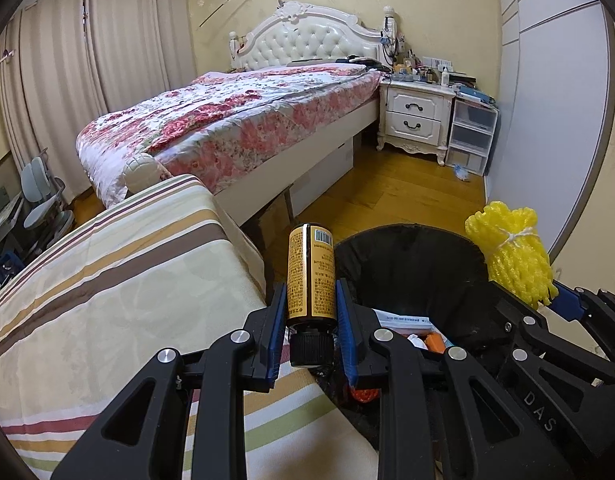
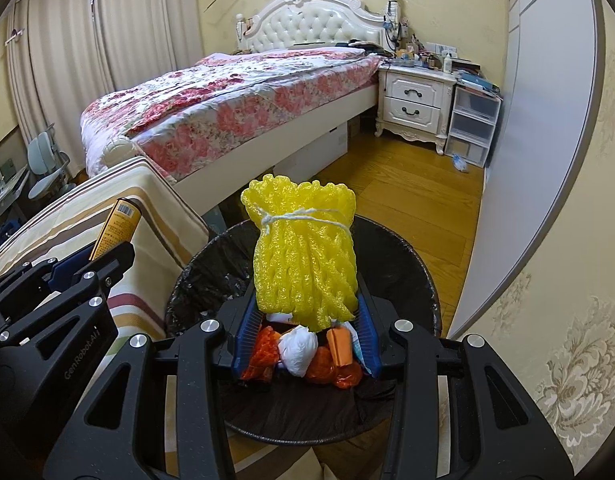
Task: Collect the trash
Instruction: 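Carry the gold can and yellow ball over the bin and open both tools, then withdraw both open tools from above the bin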
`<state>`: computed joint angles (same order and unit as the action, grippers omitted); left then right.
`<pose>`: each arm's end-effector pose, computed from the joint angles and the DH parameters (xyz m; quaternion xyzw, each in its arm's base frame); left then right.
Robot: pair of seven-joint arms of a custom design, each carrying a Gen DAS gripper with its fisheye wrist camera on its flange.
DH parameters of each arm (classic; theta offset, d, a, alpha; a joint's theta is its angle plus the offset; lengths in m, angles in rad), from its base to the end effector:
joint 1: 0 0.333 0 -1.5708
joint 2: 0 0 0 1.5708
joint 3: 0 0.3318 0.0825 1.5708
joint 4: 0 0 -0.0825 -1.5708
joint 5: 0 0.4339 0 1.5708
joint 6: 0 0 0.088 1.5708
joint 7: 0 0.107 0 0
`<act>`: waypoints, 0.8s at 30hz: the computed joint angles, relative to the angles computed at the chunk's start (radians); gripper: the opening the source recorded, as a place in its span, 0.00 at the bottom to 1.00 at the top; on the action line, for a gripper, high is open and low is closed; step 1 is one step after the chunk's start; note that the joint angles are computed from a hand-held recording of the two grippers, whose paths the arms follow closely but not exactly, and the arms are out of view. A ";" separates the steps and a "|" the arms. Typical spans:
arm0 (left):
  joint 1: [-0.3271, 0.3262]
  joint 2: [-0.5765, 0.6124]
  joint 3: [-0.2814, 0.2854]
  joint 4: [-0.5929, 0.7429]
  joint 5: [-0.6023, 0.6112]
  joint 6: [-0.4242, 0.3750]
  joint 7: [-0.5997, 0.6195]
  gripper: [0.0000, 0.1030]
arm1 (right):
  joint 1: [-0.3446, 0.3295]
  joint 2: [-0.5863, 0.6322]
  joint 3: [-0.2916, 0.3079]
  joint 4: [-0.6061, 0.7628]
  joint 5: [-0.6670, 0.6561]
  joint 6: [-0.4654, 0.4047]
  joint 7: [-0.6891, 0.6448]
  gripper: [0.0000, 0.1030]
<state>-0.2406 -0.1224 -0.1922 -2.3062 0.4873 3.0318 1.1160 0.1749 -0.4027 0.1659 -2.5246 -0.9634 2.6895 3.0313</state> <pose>0.5083 -0.2767 0.4761 -0.4835 0.7693 -0.3283 0.2580 0.4469 0.1885 0.4545 -0.5263 0.7443 -0.3101 0.2700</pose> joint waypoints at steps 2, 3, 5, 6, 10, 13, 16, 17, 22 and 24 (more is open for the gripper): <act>-0.003 0.012 -0.004 0.013 -0.004 -0.008 0.005 0.24 | -0.003 0.006 -0.003 0.003 -0.001 0.001 0.001 0.40; -0.003 0.018 -0.006 0.018 -0.001 -0.011 0.003 0.24 | -0.005 0.008 -0.003 0.004 -0.004 0.001 0.005 0.40; -0.009 0.028 -0.007 0.031 -0.015 -0.019 0.015 0.24 | -0.008 0.014 -0.007 0.008 -0.004 0.002 0.005 0.41; -0.009 0.031 -0.008 0.035 -0.016 -0.022 0.016 0.24 | -0.010 0.017 -0.008 0.009 -0.005 0.003 0.007 0.41; -0.013 0.038 -0.009 0.044 -0.035 -0.027 0.034 0.24 | -0.016 0.025 -0.014 0.013 -0.007 0.004 0.013 0.41; -0.018 0.042 -0.007 0.047 -0.068 -0.029 0.056 0.44 | -0.018 0.030 -0.014 0.017 -0.009 -0.003 0.017 0.44; 0.006 0.044 -0.028 0.056 0.025 -0.030 -0.031 0.58 | -0.019 0.030 -0.013 0.017 -0.013 -0.008 0.027 0.49; 0.005 0.044 -0.028 0.057 0.030 -0.032 -0.032 0.61 | -0.019 0.030 -0.015 0.016 -0.011 -0.011 0.028 0.49; 0.006 0.037 -0.023 0.051 0.037 -0.035 -0.045 0.70 | -0.023 0.021 -0.016 0.009 -0.014 -0.021 0.044 0.56; 0.009 0.034 -0.023 0.050 0.048 -0.038 -0.057 0.72 | -0.022 0.017 -0.016 0.006 -0.014 -0.028 0.044 0.56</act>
<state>-0.2319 -0.0883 -0.2153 -2.2561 0.5355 2.9939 1.0587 0.1531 -0.3861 0.1500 -2.5183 -0.9778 2.6617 3.0752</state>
